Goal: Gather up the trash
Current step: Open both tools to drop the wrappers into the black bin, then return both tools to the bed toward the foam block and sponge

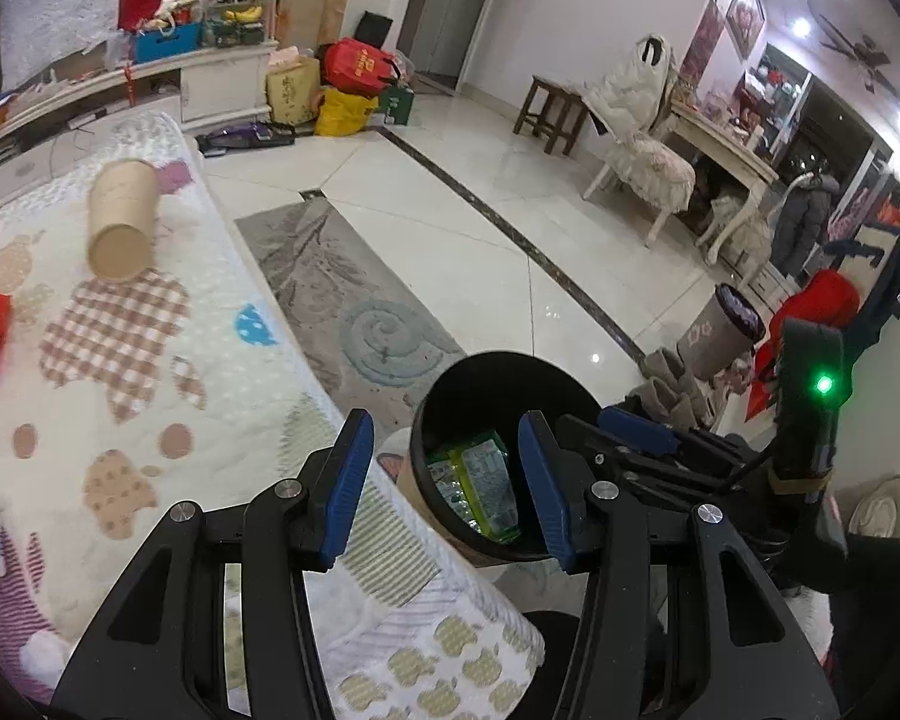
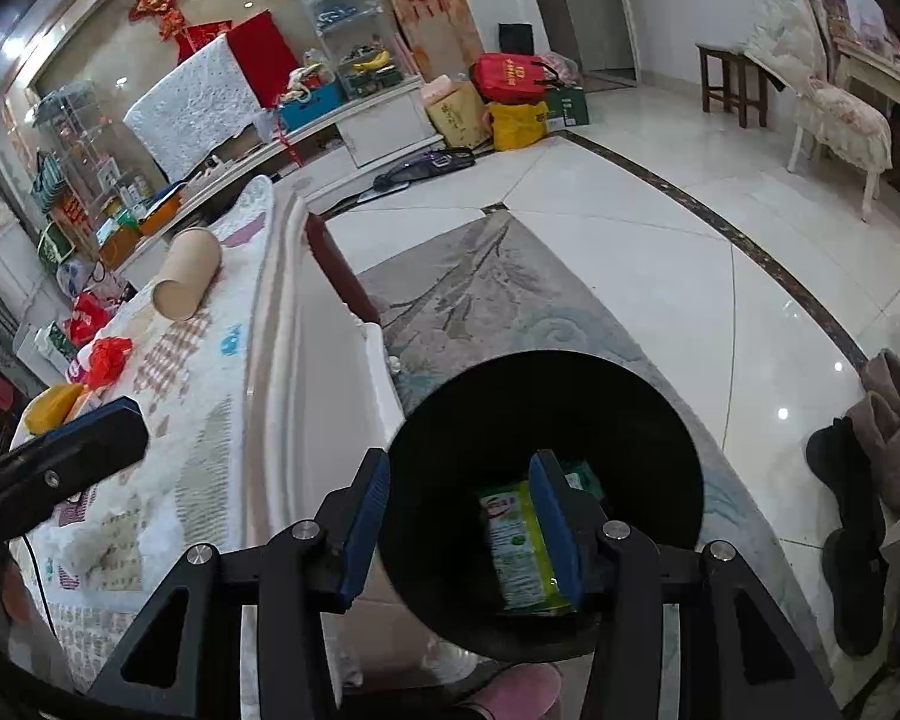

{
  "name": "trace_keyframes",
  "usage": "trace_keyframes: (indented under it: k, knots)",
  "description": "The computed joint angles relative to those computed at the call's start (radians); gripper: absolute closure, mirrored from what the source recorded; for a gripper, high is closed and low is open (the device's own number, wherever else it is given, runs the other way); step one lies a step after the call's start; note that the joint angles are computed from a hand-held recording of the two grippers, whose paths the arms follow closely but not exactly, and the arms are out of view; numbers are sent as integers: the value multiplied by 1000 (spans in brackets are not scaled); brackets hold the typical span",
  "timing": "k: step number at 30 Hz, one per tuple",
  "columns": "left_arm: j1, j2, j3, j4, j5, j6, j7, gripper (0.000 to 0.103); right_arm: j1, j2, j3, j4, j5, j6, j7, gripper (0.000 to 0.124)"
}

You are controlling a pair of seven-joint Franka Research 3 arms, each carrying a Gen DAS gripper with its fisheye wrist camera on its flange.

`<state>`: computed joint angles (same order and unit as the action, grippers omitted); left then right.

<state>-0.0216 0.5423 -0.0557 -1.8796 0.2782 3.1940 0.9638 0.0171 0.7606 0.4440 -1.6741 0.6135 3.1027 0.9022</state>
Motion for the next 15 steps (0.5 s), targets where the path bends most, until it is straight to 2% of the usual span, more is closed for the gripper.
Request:
trace_keyframes:
  k: [4, 9, 11, 13, 15]
  knots:
    - [-61, -80, 85, -92, 11, 54, -30, 54, 2, -20, 18, -25, -5, 14, -10, 78]
    - [-179, -164, 231, -196, -3, 106, -39, 50, 10, -43, 41, -47, -14, 31, -17, 77]
    - [-198, -199, 260, -240, -12, 119, -25, 50, 10, -48, 55, -52, -19, 36, -22, 77]
    - [-242, -230, 313, -284, -33, 128, -4, 50, 13, -55, 67, -59, -24, 43, -25, 77]
    - [-249, -261, 330, -321, -50, 131, 23, 50, 24, -61, 67, -61, -32, 38, -22, 77]
